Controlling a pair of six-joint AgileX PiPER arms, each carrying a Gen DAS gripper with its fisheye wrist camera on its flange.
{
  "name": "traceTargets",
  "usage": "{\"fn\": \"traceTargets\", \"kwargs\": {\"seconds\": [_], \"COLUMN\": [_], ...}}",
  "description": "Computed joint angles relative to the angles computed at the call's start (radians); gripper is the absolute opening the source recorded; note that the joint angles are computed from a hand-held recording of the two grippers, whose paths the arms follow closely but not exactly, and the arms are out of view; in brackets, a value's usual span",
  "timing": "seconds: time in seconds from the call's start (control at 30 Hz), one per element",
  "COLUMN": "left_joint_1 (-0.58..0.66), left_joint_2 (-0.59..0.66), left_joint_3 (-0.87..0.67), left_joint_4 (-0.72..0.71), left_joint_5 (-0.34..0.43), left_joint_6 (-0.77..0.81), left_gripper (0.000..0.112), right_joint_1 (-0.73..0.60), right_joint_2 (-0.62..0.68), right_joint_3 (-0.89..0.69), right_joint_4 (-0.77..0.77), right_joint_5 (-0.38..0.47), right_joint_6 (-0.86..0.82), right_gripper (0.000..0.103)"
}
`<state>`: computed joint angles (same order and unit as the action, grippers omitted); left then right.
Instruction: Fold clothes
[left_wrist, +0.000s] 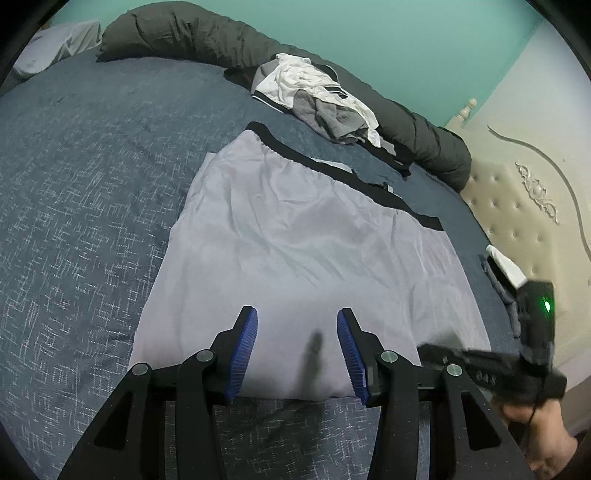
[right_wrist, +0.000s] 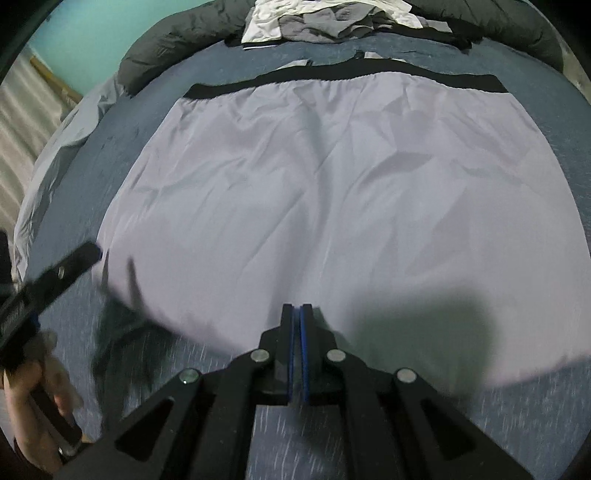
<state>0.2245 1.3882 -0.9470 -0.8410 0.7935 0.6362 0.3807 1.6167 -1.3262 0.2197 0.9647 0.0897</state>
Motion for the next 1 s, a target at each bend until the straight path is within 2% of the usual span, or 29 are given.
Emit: {"fn": "traceTargets", "kwargs": {"seconds": [0.17, 0.47, 0.8, 1.0], "left_joint_1": [0.017, 0.033, 0.029, 0.036], "left_joint_2": [-0.002, 0.01, 0.018, 0.034], "left_joint_3": [-0.001, -0.01, -0.023, -0.027], "left_joint_4": [-0.014, -0.028, -0.034, -0.027], "left_joint_5": [0.011, 0.026, 0.035, 0.032], "left_joint_6": [0.012, 0.031, 0.037, 0.038], "left_gripper": [0.049, 0.049, 0.049, 0.049], "right_joint_1": [0.019, 0.002, -0.023, -0.047], "right_joint_2": [-0.021, 0.059, 0.276, 0.476], "right_joint_3": [0.048, -0.023, -0.316, -0.624], "right_joint_4": [-0.022, -0.038, -0.089, -0.107], "right_joint_5": [-0.021, -0.037, 0.033, 0.144], "right_joint_6": [0.031, 0.042, 0.053, 0.073], "right_gripper": [0.003, 0.003, 0.003, 0.003]}}
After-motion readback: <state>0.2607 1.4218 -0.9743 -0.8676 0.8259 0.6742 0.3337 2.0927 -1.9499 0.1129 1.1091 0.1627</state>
